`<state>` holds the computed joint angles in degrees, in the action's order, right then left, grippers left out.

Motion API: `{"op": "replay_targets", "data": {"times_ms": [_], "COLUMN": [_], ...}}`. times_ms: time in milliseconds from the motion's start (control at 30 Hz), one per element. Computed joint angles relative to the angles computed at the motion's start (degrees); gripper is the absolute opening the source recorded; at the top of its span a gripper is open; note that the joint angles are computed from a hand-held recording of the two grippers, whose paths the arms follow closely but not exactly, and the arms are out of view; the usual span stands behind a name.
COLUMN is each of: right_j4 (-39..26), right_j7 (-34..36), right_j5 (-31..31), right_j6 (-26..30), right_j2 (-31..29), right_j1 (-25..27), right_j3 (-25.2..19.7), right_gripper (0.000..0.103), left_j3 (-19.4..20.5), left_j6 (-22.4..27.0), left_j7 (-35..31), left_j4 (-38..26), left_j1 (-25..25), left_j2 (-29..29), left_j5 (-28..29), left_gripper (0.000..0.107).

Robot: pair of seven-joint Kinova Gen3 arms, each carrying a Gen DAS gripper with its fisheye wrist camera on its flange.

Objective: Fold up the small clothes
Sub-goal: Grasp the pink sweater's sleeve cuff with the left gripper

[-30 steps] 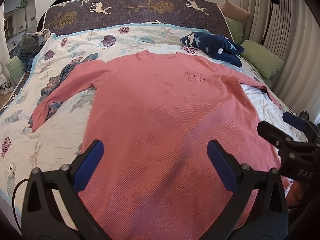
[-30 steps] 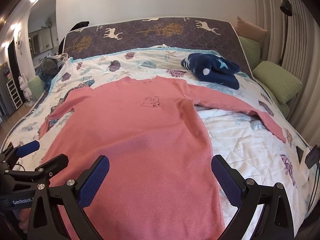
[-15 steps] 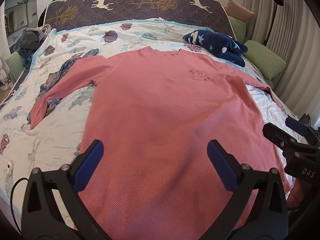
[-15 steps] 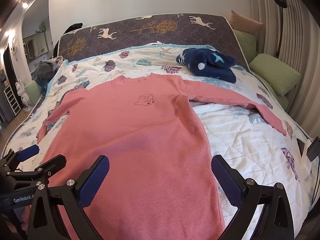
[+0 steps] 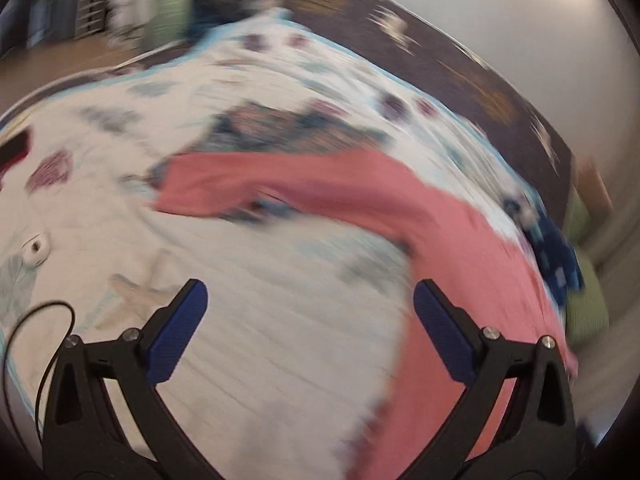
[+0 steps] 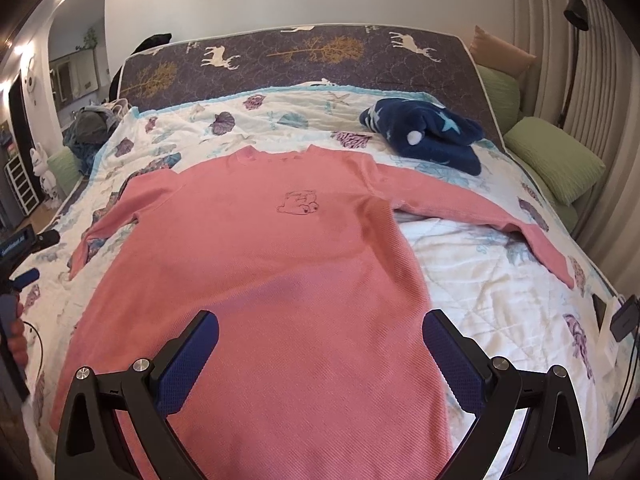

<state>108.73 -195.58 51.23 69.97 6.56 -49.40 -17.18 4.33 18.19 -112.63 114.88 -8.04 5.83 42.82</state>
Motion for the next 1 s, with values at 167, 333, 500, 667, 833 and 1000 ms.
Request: {"op": "replay_targets", "data": {"times_ms": [167, 333, 500, 667, 833, 1000], "right_j4": [-2.32, -4.61, -5.48, -6.01, -6.41, -6.31], "right_j7": [2.95, 7.08, 7.92, 9.63, 11.33, 11.41], "right_j5": [-0.37, -2.73, -3.60, -4.89, -5.92, -5.51], "right_j6": [-1.46, -1.60, -2.70, -3.50, -4.41, -5.16], "right_j2": [2.84, 5.54, 6.05, 6.87, 7.34, 7.25], "right_j1": [0.37, 0.72, 0.97, 1.45, 1.64, 1.55], "right_j3": [1.04, 3.11, 4.64, 5.35, 5.98, 6.31], "right_gripper": [0.103, 0.103, 0.103, 0.103, 0.103, 0.103], "left_j3": [5.39, 13.02, 5.78, 4.12, 3.84, 2.35], "left_j6": [3.09, 14.74, 21.10, 18.97, 16.93, 16.13], "left_j7": [-9.07, -6.55, -4.75, -6.65, -10.45, -13.72], "left_j4": [-3.68, -10.70, -14.22, -15.05, -14.73, -16.55], "left_j1": [-10.68, -21.25, -17.34, -15.86, -16.45, -15.22], "left_j2": [6.57, 19.01, 25.54, 27.62, 27.25, 26.65], "left_j5": [9.73, 15.56, 25.11, 32.24, 37.47, 38.15], "left_gripper": [0.095, 0.079, 0.068, 0.055, 0.018, 0.006]}}
